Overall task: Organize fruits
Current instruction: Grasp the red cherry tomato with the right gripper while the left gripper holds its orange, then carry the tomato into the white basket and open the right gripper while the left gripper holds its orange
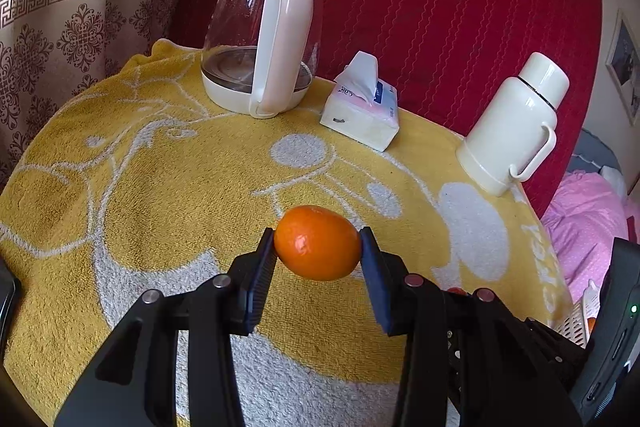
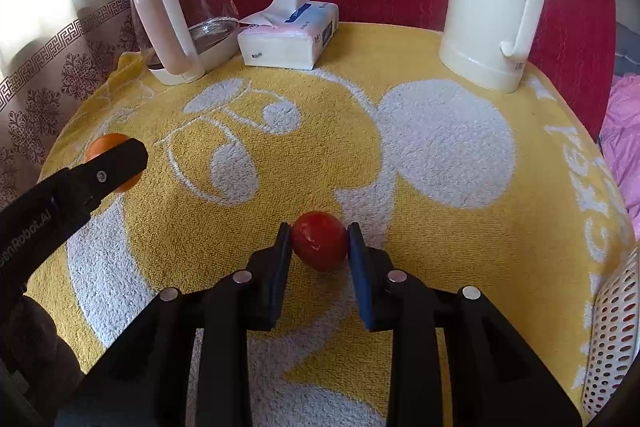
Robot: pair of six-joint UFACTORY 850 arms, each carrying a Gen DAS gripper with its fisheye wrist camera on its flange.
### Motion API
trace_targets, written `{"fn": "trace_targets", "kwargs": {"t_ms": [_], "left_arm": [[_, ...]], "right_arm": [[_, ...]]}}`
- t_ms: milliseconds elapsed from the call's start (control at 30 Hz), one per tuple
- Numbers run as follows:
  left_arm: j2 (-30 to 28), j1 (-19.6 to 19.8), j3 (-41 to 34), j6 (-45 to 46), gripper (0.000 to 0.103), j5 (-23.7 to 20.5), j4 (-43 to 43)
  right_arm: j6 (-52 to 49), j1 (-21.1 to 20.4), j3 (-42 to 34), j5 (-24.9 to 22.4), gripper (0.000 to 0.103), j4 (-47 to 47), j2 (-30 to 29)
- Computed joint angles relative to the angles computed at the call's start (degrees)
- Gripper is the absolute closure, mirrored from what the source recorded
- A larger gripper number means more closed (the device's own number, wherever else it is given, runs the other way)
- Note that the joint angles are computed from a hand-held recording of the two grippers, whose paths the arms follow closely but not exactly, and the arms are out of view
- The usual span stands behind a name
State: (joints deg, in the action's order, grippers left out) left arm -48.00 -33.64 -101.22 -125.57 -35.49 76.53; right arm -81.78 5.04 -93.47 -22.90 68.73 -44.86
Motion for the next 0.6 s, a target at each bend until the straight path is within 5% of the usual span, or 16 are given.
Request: {"fn": "trace_targets", "kwargs": {"t_ms": [600], "left_arm": [[-1.2,-1.5,-2.1,1.9,0.061,-2.4,1.5]], "right_arm": [[-8.4,-2.8,8.4,-2.7,0.074,8.7,5.7]]}}
